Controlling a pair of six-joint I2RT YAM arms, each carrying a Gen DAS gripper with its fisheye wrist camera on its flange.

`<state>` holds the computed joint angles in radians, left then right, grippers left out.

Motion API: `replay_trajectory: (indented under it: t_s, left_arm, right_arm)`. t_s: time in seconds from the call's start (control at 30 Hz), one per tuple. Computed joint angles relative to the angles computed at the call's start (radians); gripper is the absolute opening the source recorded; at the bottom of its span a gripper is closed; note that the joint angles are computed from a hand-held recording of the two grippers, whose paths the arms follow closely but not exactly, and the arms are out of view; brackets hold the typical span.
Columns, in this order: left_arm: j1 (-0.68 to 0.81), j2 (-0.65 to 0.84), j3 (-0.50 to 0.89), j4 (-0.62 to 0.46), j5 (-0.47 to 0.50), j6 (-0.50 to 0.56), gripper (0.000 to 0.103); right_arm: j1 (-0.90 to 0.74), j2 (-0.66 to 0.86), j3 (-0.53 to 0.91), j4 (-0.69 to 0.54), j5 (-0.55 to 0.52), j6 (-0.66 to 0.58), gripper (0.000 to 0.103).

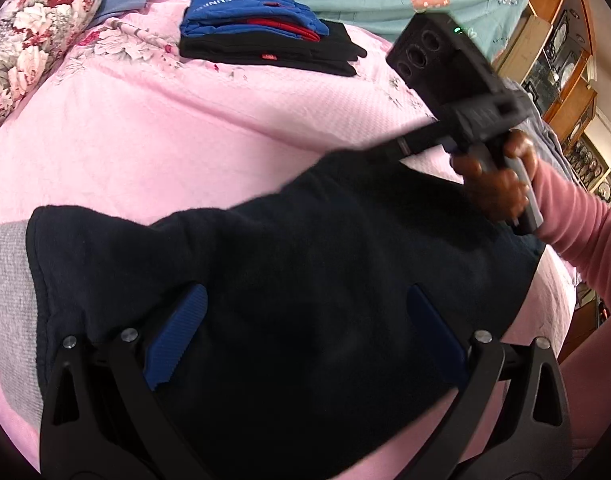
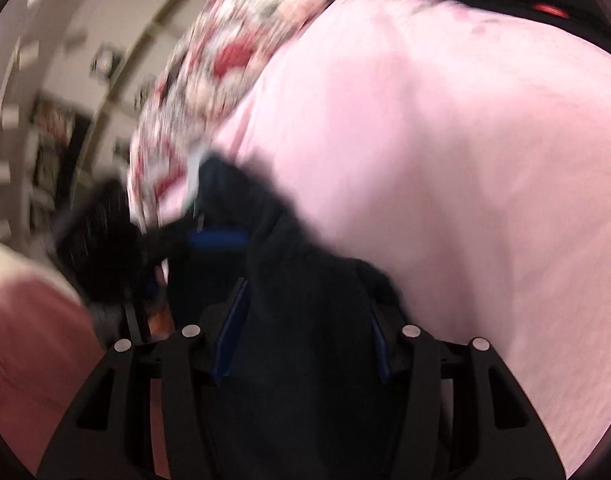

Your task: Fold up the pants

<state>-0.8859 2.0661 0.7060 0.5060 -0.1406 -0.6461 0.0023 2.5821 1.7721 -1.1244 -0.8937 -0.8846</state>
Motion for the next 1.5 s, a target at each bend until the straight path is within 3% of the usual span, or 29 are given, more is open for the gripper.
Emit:
replay_trajectory:
  t_s: [0.07,0.17,0.27,0.33,0.4,0.5,0.6,0.67,0.73,0.77,0.9,0.93,1.03,1.1,1.17,1.2,1.3,1.33,1.37,1.43,1.5]
  left_arm:
    - [0.017,-0.04,-0.042,0.038,0.008,0.009,0.101]
    - [0.05,-0.076,-0.065,0.063,0.026,0.05,0.101]
    - [0.092,-0.03,-0.009,-0.035,0.001,0.092,0.101]
    - [0.147,0.015,-0.006,-0.014,0.095,0.097,0.101]
    - [0.152,-0.009,-0.014,-0.025,0.101,0.09,0.101]
    - [0.108,-0.07,0.0,-0.149,0.0,0.089,0.101]
    - [0.058,-0.151,-0.046,-0.156,-0.074,0.045,0.101]
    - [0.025,-0.163,-0.07,-0.123,-0.08,0.036,0.101]
    - [0.006,-0.11,-0.018,-0.185,-0.103,0.021,0.101]
    - [0.003,-0.071,0.021,-0.25,-0.124,-0.003,0.101]
    - [-0.015,-0.019,0.06,-0.28,-0.172,0.007,0.101]
    - [-0.02,-0.015,0.07,-0.298,-0.182,0.005,0.101]
    - [-0.038,-0.001,0.095,-0.344,-0.211,-0.004,0.101]
    - [-0.041,0.011,0.124,-0.382,-0.225,-0.025,0.101]
    - [-0.046,0.018,0.164,-0.443,-0.24,-0.049,0.101]
    - [-0.054,0.015,0.179,-0.475,-0.249,-0.064,0.101]
    - [-0.073,-0.001,0.234,-0.59,-0.291,-0.13,0.101]
    - [-0.08,-0.011,0.248,-0.608,-0.303,-0.138,0.101]
    - [-0.102,-0.026,0.269,-0.615,-0.324,-0.139,0.101]
    - [-0.145,-0.036,0.32,-0.58,-0.341,-0.1,0.101]
    - [-0.181,0.003,0.424,-0.516,-0.291,-0.012,0.101]
  right_arm:
    - [-0.018,0.02,0.029,0.0,-0.027,0.021,0.037]
    - [-0.01,-0.023,-0.063,0.136,0.018,0.076,0.03]
    - [-0.008,-0.05,-0.102,0.185,0.018,0.103,0.027]
    - [-0.01,-0.066,-0.139,0.235,0.021,0.138,0.024]
    - [-0.022,-0.069,-0.15,0.262,0.028,0.159,0.019]
    - [-0.04,-0.221,-0.343,0.465,0.062,0.26,0.027]
    - [-0.084,-0.442,-0.6,0.634,0.011,0.25,0.039]
    - [-0.104,-0.527,-0.711,0.624,-0.039,0.179,0.045]
    - [-0.109,-0.586,-0.828,0.609,-0.045,0.083,0.045]
    - [-0.112,-0.608,-0.888,0.633,-0.022,0.051,0.047]
    - [-0.206,-0.638,-1.046,0.801,0.132,0.035,0.048]
    - [-0.263,-0.625,-1.054,0.826,0.169,0.034,0.048]
    - [-0.561,-0.507,-0.929,0.65,0.118,-0.127,0.045]
    - [-0.743,-0.473,-0.872,0.628,0.123,-0.141,0.045]
    - [-0.902,-0.403,-0.764,0.519,0.098,-0.194,0.041]
    - [-0.968,-0.399,-0.749,0.538,0.1,-0.155,0.042]
    - [-1.06,-0.416,-0.751,0.622,0.109,-0.083,0.042]
    - [-1.1,-0.446,-0.793,0.746,0.13,-0.006,0.042]
    - [-1.134,-0.451,-0.794,0.777,0.12,0.025,0.042]
    - [-1.172,-0.438,-0.756,0.696,0.025,0.024,0.043]
    - [-1.146,-0.456,-0.764,0.617,-0.072,-0.04,0.045]
